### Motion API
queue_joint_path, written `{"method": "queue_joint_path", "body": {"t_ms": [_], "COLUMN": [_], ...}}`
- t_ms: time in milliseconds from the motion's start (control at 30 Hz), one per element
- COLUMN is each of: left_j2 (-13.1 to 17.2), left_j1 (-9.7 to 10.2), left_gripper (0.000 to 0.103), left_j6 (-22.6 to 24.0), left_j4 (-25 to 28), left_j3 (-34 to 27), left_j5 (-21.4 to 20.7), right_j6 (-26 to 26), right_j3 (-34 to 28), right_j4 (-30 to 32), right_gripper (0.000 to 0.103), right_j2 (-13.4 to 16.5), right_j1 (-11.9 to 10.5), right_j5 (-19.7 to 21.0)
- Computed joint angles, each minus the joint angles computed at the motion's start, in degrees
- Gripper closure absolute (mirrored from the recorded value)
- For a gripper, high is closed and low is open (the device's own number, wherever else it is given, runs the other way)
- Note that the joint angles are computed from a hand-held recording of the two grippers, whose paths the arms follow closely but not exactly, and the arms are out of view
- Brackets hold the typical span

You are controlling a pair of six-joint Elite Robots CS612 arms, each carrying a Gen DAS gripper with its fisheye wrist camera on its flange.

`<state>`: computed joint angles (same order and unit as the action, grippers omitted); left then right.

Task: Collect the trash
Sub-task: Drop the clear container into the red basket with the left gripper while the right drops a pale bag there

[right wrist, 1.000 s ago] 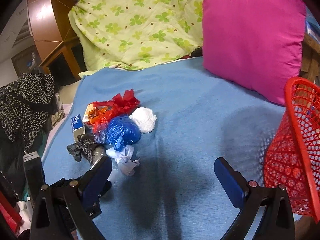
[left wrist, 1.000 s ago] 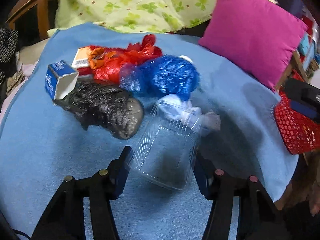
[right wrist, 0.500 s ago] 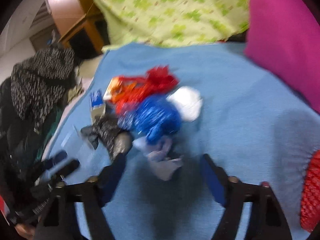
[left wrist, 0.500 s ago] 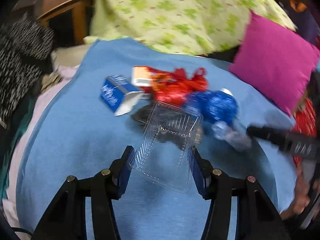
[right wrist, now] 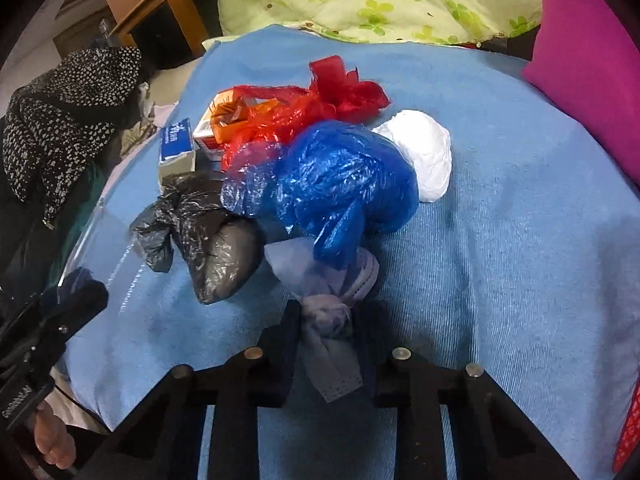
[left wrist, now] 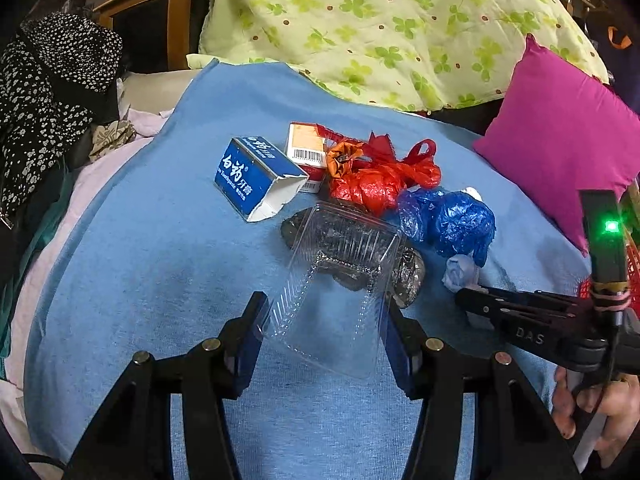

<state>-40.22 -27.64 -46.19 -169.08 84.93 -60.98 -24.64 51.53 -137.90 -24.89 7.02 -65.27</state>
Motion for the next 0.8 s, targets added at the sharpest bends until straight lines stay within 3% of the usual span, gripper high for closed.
{"method": "queue_joint_path", "body": {"t_ms": [267,467,600,800], "left_j2": [0.19,0.47,0.82,3.42], "left_j1": [-0.51,-1.44,-2.6,-4.37], "left_gripper": [0.046,0.046,0.046,0.044], "left_j6": [2.04,7.01,13.97,24.86], "left_j4": [-2.47,-6.09,-9.12,-8.16], "left_j3": [0.09,-0.64,-3.79,-14.49], "left_j5": [1.04,0.04,-5.95,-17.13], "right_j6": [1.61,8.53,15.24,21.77], "right_j3": [7.5,16.5,21.43,25.75], "right_j4": [-5.6,-21.1,-29.95,-35.11], "right_gripper": [0.076,0.076,0.076,0.076], "right_j2": [-4.56,-9.69,-12.95,-17.43], "right_j1": [-2.38,-5.85,-8.95,-14.51], "right_j5": [6.75,12.12,14.13,13.15]}}
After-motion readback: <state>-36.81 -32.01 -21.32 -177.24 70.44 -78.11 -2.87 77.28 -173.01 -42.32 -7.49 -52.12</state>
